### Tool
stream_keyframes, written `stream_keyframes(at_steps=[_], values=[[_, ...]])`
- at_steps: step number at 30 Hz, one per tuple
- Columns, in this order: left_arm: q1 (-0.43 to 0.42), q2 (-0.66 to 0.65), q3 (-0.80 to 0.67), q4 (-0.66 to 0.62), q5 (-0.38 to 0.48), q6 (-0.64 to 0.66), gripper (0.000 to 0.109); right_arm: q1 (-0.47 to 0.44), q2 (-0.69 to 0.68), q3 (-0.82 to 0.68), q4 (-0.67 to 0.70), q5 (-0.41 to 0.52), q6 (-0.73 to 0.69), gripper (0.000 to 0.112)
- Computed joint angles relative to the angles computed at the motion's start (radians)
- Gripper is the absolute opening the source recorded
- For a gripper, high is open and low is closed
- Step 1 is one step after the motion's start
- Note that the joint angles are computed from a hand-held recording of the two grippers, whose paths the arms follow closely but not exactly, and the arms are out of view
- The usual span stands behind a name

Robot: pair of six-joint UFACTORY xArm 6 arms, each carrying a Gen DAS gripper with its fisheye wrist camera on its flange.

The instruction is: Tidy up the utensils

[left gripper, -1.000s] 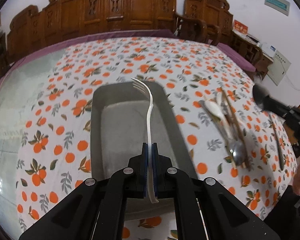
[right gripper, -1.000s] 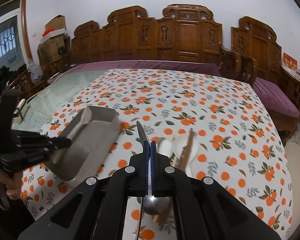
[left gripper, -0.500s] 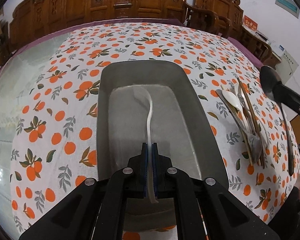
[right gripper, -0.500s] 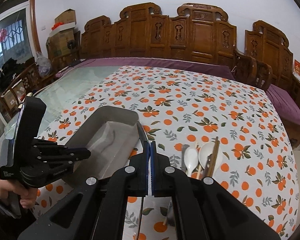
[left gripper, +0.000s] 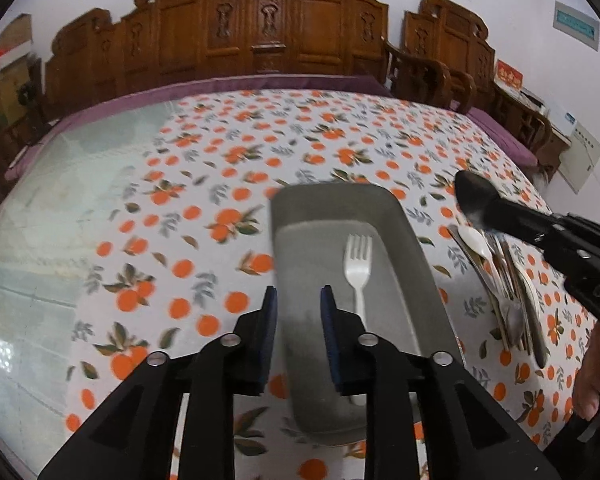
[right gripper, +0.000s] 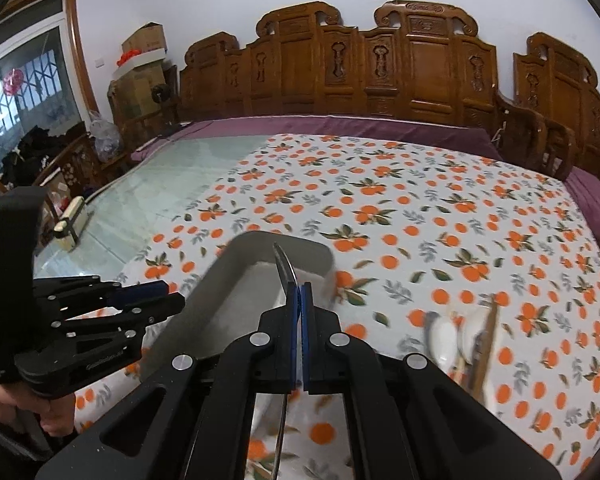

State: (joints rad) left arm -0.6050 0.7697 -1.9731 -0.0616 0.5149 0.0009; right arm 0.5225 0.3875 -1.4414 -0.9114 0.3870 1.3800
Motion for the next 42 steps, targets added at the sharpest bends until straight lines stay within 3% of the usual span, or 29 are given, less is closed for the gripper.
stream_keyframes(at_steps=[6,11,30,35,42], values=[[0.028,-0.044,0.053,-0.025,-0.043,0.001,0.022,0.003,0.136,-0.147,0.136,-0.024,-0.107,0.002],[0.038,-0.068,0.084,-0.003,-0.074,-0.013,0.022,0.016,0.246,-0.264,0.263,0.017,-0.220,0.002],[0.041,-0.073,0.085,0.001,-0.073,-0.012,0.023,0.023,0.311,-0.296,0.400,-0.001,-0.342,0.006],[0.027,-0.068,0.077,0.004,-0.070,-0.021,0.023,0.014,0.231,-0.197,0.298,-0.043,-0.268,0.006],[-0.014,-0.068,0.078,-0.045,-0.082,0.018,0.033,-0.017,-0.046,0.104,0.022,-0.053,-0.054,0.006]])
